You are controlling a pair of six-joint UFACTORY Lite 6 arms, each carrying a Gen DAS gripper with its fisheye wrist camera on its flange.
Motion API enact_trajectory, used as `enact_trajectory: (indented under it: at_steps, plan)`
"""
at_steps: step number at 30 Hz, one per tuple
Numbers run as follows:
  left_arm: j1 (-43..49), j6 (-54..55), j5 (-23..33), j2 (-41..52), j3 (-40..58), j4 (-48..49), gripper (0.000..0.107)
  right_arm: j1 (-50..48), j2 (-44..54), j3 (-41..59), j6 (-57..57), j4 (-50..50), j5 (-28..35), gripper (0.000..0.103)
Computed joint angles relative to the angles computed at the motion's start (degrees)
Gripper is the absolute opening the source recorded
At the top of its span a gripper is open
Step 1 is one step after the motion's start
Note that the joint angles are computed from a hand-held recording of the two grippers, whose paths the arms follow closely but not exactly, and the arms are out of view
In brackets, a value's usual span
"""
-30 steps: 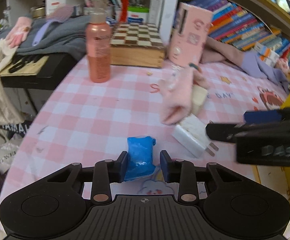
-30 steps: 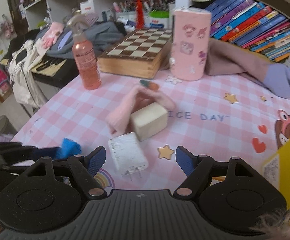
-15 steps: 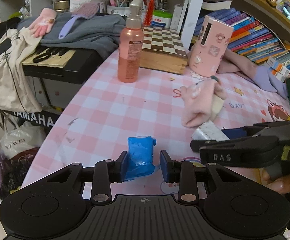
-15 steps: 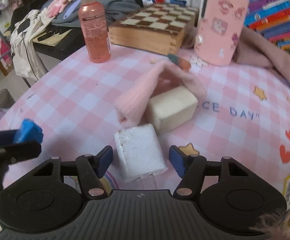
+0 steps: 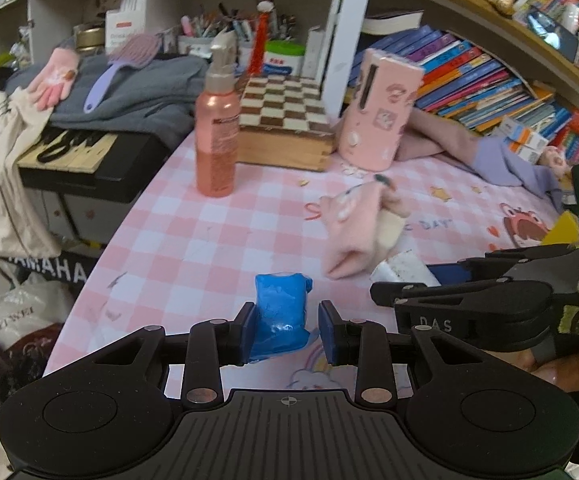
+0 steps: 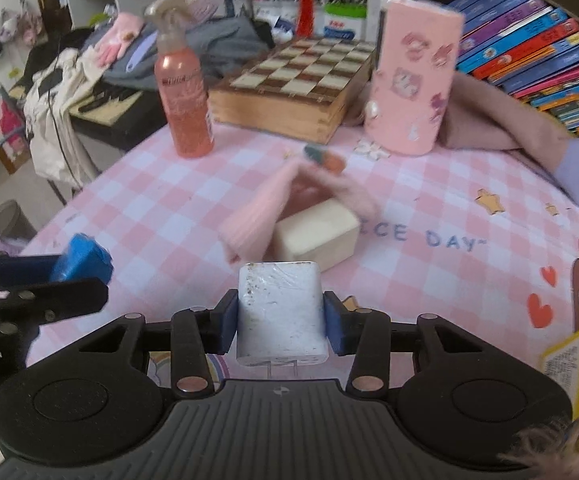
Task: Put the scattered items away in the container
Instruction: 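Lift the blue item and white charger with both grippers toward the yellow box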
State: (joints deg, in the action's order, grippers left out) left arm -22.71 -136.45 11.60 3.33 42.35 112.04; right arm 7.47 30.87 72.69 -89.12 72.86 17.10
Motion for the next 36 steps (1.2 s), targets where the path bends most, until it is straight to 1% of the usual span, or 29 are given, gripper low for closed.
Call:
enact_trajectory:
  at_steps: [7,15,19,28,32,36]
  plan:
    - [-2.28,-2.1,0.22,-4.47,-1.82,2.1,0.031,-3.54,-11.1,-9.83,-8.35,9.24,1.59,0.041]
    - [-5.87,-2.54,1.04,-10.94,-4.52,2.59,0.03,-8.21,-23.43,-19.84,-11.03,12.54,4.65,0.041]
    - [-7.77,0.33,1.41,-13.74,-6.17,-0.52,0.03,-9.02,-28.34,-24.24,-11.7,13.19,5.33,0.041]
    - [-12.07,12.62,3.1,-23.46,-11.7,-14.1,0.03,-9.93,-39.13,-33.14,-9.79,11.7,6.26,0.041]
    - [-14.8,21.13,4.73,-29.11,-14.87,-23.79,0.03,-10.31,-45.16,-37.65,-5.95,8.55,6.61,0.041]
    - [-18.78,30.81,8.09,-36.25,-18.51,-35.12,0.03,-12.05,-51.87,-42.41,1.59,2.07,8.86,0.041]
